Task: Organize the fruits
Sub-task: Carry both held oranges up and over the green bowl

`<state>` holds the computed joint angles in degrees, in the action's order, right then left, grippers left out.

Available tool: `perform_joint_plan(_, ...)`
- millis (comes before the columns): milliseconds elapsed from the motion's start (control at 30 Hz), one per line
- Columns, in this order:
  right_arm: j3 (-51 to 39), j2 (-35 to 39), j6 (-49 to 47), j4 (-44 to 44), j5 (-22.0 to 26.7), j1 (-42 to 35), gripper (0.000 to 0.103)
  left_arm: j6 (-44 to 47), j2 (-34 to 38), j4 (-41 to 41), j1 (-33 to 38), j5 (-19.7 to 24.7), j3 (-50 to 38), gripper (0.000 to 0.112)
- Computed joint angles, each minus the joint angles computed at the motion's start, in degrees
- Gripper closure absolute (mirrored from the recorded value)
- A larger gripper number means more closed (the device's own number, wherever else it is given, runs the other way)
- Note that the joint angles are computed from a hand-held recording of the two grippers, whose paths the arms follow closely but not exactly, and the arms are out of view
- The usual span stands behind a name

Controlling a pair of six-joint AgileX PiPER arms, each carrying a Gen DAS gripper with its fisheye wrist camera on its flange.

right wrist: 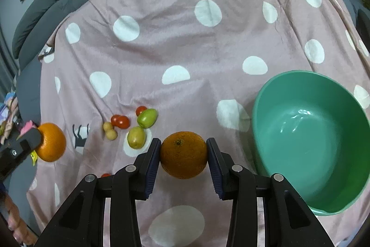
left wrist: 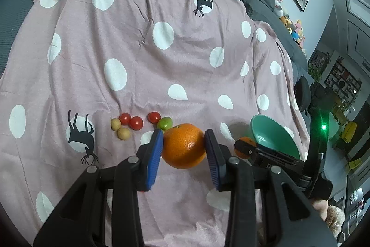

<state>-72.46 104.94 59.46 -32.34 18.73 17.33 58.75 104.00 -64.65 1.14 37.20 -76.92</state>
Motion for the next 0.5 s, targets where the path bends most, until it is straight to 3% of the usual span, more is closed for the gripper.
perform_joint_plan(267, -0.7, -0.8, -0.6, 0.8, 1.3, -0.1, 0.062, -0.5, 0.2, 0.6, -0.7, -0.8, -0.1, 0.076)
perform_joint_plan(500, -3.3, -2.1, -6.9, 6.4, 1.9, -1.1, 0.062, -2.2, 0.9, 1.8, -1.7, -0.2, -0.5, 0.076)
